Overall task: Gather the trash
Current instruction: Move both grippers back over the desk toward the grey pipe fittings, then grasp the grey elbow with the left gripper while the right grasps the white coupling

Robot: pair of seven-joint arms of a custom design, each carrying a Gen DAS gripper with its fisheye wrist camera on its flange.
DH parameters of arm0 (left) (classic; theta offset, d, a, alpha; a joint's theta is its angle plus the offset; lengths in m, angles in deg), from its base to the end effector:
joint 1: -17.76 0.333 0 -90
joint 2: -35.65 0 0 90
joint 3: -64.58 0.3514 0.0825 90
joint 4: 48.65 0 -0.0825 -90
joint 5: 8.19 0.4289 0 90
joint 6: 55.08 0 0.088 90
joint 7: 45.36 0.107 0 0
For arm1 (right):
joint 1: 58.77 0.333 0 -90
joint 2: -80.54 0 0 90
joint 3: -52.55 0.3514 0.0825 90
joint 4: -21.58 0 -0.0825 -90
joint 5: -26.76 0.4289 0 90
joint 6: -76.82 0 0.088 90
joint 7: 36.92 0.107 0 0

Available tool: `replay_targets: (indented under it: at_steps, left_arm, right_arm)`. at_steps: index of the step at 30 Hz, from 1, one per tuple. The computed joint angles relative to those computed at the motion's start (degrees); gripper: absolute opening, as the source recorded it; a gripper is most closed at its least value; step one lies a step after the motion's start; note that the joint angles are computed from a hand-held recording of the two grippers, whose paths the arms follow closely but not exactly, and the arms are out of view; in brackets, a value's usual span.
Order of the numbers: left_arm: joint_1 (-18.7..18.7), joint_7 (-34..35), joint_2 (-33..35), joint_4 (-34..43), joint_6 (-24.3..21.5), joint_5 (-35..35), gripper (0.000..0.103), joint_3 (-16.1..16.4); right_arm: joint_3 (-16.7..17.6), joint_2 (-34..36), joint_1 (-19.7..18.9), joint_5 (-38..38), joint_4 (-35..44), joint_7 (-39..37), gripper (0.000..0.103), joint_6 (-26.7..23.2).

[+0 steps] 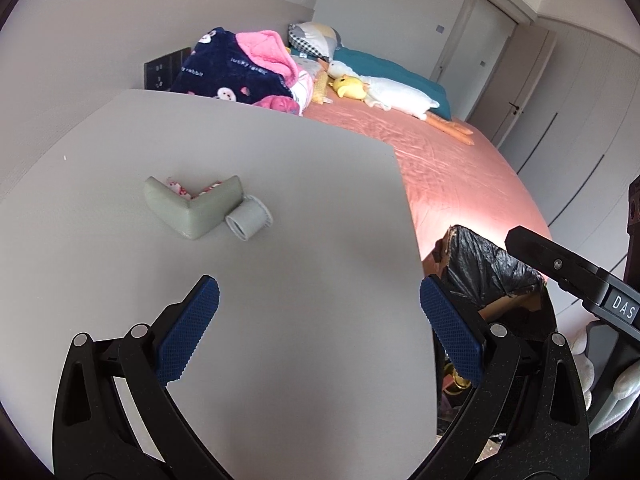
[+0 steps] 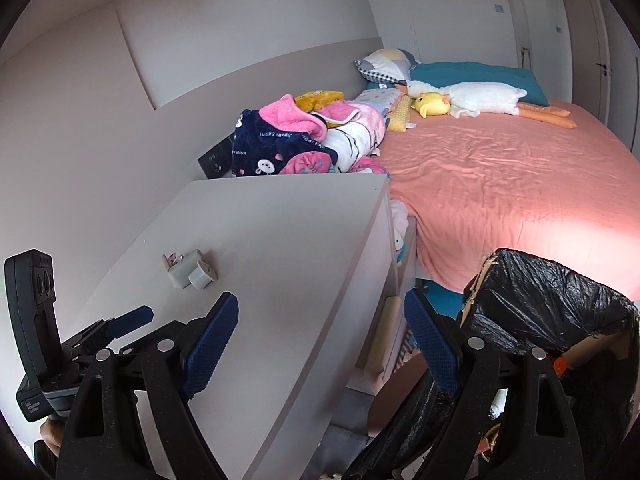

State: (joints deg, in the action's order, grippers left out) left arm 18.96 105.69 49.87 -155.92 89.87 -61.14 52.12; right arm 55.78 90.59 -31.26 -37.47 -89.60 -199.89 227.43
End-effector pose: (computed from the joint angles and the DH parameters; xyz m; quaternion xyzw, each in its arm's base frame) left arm 0.6858 -0.1177 0.4363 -0.4414 0.8077 -0.3880 0.0469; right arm 0.5692 0.3618 0.4514 -0.4757 0.7700 -0.2469 0.3462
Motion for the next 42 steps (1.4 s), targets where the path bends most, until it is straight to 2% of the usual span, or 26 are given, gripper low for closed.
replay_targets:
  at_steps: [10, 14, 20, 26, 35, 42]
  left_arm:
    - [1.63, -4.88, 4.7, 5.21, 2.12, 3.21, 0.097, 0.39]
    - [2.13, -7.26, 6.55, 7.19, 2.61, 5.11, 0.097, 0.12]
    - [2.29, -10.52, 9.96, 10.92, 2.81, 9.86, 0.097, -0.11]
    - [2.41, -14.06, 13.31, 15.12, 2.67, 13.97, 0.097, -0.42]
    - [1.15, -19.76, 18.01, 21.26, 0.37, 22.73, 0.097, 0.28]
    - [2.46, -19.07, 20.72, 25.71, -1.84, 22.8, 0.097, -1.57]
  right_arm:
    - [-0.88, 5.81, 1.0, 4.89, 6.25, -9.75, 0.086, 1.33]
    - [-1.46, 8.24, 1.89, 7.78, 9.22, -15.4, 0.086, 1.35]
    - [-2.03, 11.83, 2.89, 13.28, 13.69, -24.86, 0.078, 1.41]
    - [-2.31, 15.57, 3.08, 20.33, 17.82, -33.93, 0.077, 2.6]
    - [-2.64, 20.96, 3.52, 29.09, 24.89, -45.41, 0.077, 1.19]
    - [-2.65, 25.24, 3.78, 34.4, 31.1, -52.99, 0.074, -0.76]
